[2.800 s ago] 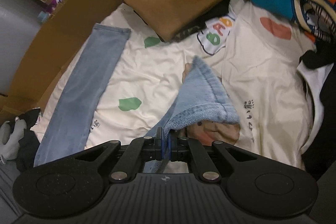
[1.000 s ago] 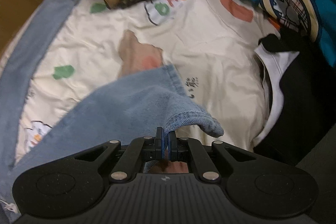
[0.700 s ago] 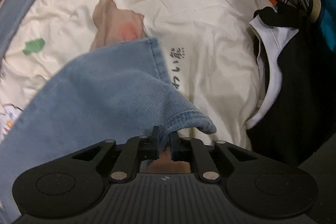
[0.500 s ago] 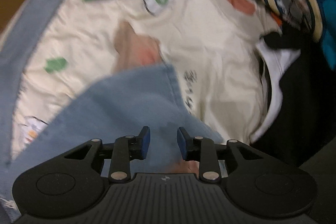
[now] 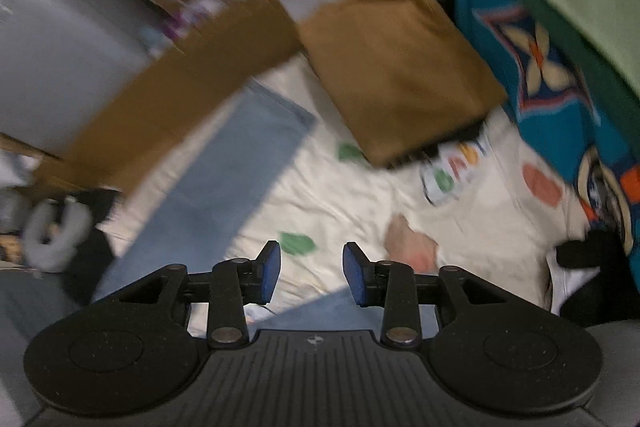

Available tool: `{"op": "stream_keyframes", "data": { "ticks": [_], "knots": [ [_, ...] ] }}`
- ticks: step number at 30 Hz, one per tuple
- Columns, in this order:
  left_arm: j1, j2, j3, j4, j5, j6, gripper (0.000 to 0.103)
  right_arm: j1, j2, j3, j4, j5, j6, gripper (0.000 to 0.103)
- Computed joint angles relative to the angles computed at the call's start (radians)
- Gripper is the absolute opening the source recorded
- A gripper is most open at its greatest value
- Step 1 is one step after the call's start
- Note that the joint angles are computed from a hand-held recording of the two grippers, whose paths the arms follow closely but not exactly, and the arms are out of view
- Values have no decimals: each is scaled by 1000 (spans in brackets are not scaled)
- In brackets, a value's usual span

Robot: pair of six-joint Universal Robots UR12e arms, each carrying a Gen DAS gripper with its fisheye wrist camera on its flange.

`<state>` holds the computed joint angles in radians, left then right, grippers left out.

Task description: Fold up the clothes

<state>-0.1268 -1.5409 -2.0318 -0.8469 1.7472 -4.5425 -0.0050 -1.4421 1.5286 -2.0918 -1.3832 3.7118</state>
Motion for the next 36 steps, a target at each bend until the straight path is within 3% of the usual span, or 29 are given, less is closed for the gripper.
{"op": "stream_keyframes", "data": {
  "ticks": [5,8,13,16,20,24,29,36],
  "knots": [
    [-11,0,50,-19,28,-1,49,-43,-60,31,-117,93,-3,44],
    [-31,-7,94,-77,88,-2,49,-67,-98,71,-210,133,-12,45],
    [-42,1,131,-134,103,-18,49,-112,-151,155,-243,154,-59,45],
    [-49,9,146,-167,115,-12,51,-126,-175,201,-227,127,-198,45],
    [-53,17,150,-195,111,-12,54,-149,-215,289,-273,65,-312,45],
    [-60,21,147,-222,92,-8,60,-190,-247,389,-313,93,-368,45],
    [-78,25,136,-225,66,-9,65,-187,-275,518,-403,61,-441,45],
    [-113,13,159,-276,63,-19,71,-204,-279,681,-527,118,-387,45]
  ]
}}
